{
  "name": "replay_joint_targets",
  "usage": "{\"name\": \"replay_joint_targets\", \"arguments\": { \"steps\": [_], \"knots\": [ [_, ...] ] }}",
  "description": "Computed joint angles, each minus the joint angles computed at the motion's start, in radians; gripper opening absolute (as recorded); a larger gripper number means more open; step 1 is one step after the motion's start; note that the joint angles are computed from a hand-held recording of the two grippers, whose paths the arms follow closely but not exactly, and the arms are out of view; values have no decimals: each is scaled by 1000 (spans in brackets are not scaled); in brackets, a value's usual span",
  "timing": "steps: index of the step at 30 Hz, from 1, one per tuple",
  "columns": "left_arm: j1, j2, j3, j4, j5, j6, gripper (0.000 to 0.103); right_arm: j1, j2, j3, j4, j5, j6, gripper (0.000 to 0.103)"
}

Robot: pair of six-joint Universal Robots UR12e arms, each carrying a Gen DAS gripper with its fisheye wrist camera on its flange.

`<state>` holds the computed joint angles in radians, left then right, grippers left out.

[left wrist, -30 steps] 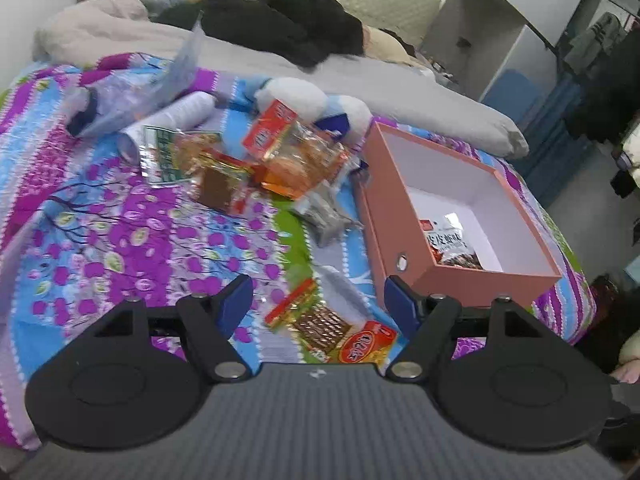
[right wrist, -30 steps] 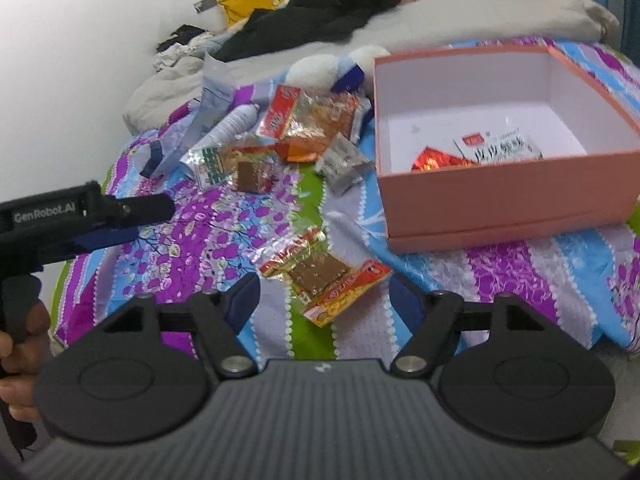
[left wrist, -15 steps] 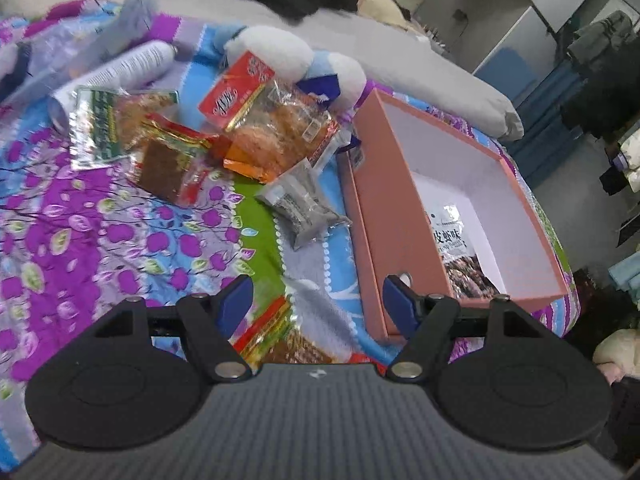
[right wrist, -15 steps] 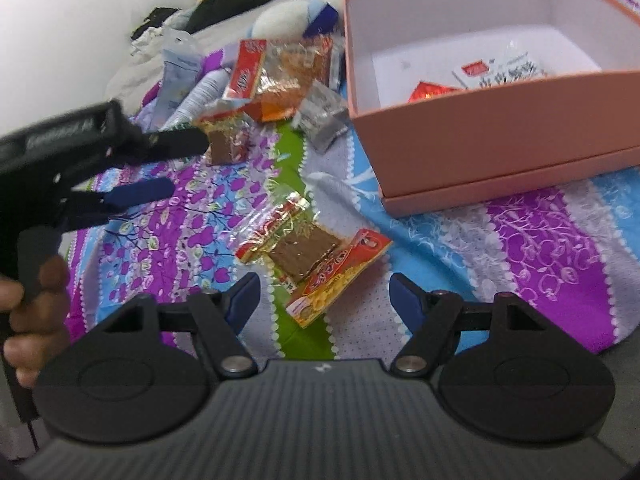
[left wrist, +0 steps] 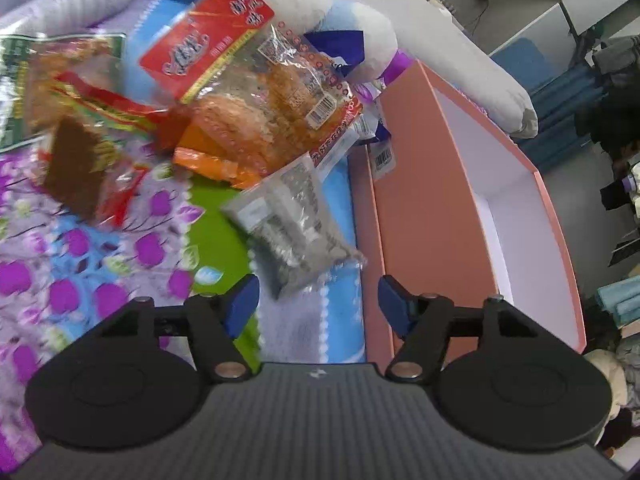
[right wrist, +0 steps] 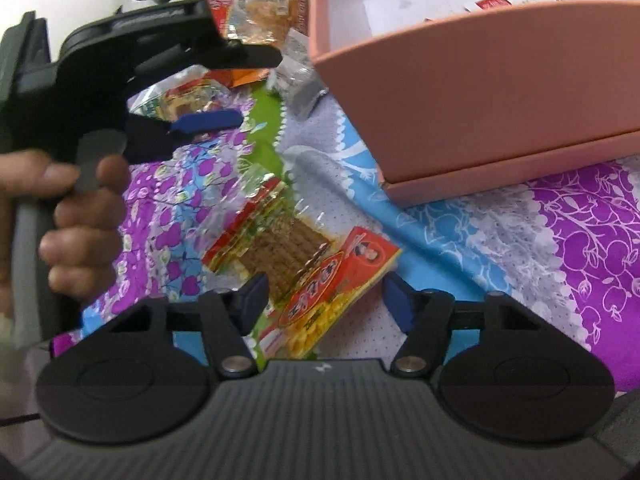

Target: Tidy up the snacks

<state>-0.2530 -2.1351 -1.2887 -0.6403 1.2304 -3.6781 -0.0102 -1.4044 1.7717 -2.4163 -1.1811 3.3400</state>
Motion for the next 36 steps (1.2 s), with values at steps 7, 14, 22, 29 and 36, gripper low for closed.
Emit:
{"name": "replay_joint_targets", "arguments": {
  "steps": [7,14,22,29,36],
  "knots": [
    [2,-55,53,5,-24,-52,68,-11,11,-14,34,23,10,25],
    [-6,-99,113,-67,-5,-80,55,-8,19,-28,43,28,-19,11],
    [-11,-89,111,-56,20,-66,46,-1,16,-21,19,9,-17,9],
    [-9,-9,28,-27,55,-39,44,14,-10,9,-20,-35,19,9],
    [1,111,-116,3,93,-20,44,34,-31,46,-79,-85,111,9]
  ]
}}
